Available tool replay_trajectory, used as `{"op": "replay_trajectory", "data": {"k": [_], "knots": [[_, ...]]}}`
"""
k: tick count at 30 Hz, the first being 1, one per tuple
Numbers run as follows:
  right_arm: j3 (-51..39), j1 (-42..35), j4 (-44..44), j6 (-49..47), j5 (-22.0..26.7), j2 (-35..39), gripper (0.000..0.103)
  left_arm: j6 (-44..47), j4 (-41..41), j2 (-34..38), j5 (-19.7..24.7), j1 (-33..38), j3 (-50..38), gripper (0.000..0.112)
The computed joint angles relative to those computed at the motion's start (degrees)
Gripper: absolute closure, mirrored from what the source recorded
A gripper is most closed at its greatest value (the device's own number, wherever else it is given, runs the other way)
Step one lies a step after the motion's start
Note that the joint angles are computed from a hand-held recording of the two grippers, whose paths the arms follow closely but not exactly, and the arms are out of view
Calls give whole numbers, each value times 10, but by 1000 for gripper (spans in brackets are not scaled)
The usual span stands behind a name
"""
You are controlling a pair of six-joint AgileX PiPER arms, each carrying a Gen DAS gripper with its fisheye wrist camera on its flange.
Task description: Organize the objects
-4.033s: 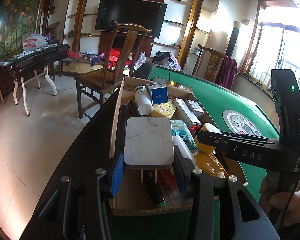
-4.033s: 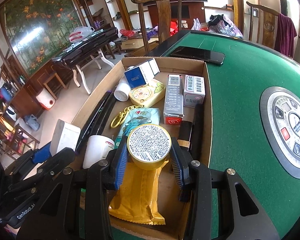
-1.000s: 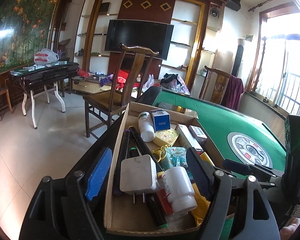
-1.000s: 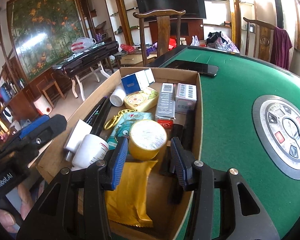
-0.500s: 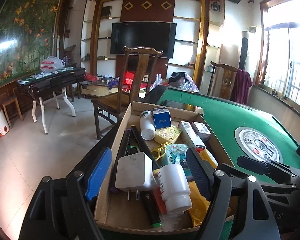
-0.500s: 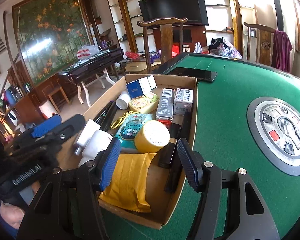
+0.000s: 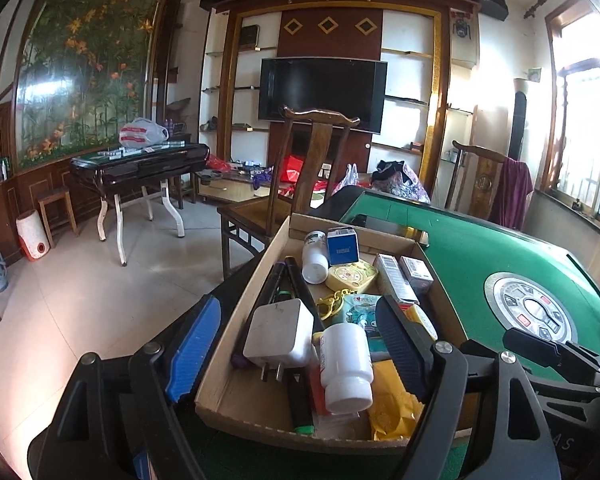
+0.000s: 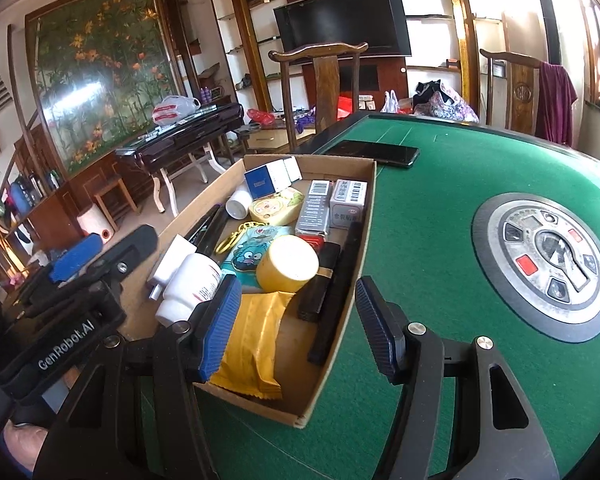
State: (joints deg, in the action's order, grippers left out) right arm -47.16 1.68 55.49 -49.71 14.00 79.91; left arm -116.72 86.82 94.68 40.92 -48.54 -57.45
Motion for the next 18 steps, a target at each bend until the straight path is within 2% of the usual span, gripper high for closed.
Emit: {"op": "replay_trajectory", "data": {"k": [1, 2, 12, 15, 18], "knots": [[2, -1, 1, -1, 1, -3, 33, 3, -7, -4, -2, 0, 1, 32], [6, -4, 12, -12, 3, -8, 32, 8, -13, -7, -5, 1, 1, 32], [44, -14, 24, -27, -11, -55, 32, 68, -66, -11, 0, -10, -7, 28], [48, -14, 17, -19, -13, -59, 32, 77, -70, -11, 37, -27, -7, 22], [50, -11, 5, -8, -19, -62, 32, 75, -59, -26, 39, -33, 7, 10]]}}
